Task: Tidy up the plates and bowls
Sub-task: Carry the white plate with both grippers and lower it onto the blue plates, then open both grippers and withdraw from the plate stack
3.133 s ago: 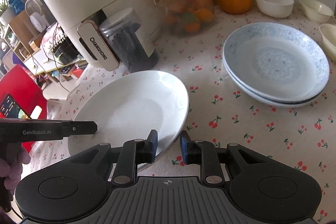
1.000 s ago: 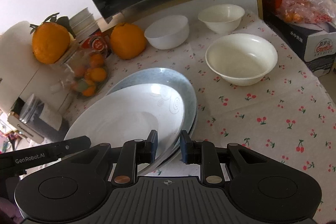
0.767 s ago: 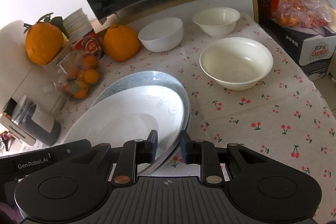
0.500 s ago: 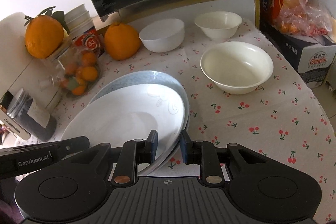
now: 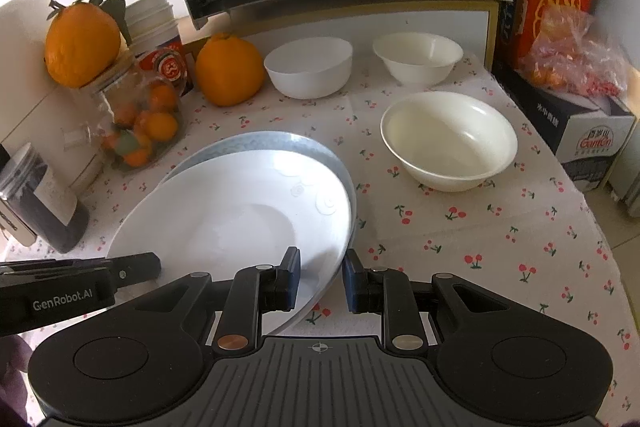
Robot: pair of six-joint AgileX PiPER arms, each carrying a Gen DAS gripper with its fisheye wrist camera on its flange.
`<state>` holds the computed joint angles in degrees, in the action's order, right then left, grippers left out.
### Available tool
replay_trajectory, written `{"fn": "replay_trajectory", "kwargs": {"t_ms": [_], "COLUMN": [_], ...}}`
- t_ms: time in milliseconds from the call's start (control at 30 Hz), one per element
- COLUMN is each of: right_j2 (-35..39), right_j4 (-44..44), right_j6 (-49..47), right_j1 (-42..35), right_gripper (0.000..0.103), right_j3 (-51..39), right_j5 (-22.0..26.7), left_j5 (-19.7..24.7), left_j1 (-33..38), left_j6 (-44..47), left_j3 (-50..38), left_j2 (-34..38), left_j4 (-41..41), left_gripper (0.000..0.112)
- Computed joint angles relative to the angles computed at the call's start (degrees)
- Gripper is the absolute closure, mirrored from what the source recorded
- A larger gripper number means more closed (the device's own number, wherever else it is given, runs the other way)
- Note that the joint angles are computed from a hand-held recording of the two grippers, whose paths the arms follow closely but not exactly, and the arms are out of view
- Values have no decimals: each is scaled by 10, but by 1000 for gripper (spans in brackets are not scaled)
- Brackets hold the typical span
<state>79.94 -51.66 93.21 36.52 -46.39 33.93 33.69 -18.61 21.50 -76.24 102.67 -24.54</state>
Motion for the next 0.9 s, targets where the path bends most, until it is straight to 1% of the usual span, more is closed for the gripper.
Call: {"fn": "replay_trajectory", "kwargs": {"t_ms": [200,367,533,733,900], "right_j2": [17,29,47,41,41], "right_j4": [-10,-18,-31,-23,-21], "right_j6": [1,1,-10,-17,-16], "right_j1": [8,18,37,27,27], "right_gripper": [81,80,82,82,82], "right_j3": [-14,-26,-38,-34,-34], "right_j5": [19,43,74,61,61], "left_j5": [-24,-56,-68,-65,-61], "left_j1": [-16,-30,-38,-35,-34], "left_j6": [-54,-96,-133,-131,-127], "left_j3": [3,13,17,12,10], "left_j2": [0,1,3,6,7], "left_j4": [48,95,130,122,117], "left_gripper": [88,88,89,89,89]}}
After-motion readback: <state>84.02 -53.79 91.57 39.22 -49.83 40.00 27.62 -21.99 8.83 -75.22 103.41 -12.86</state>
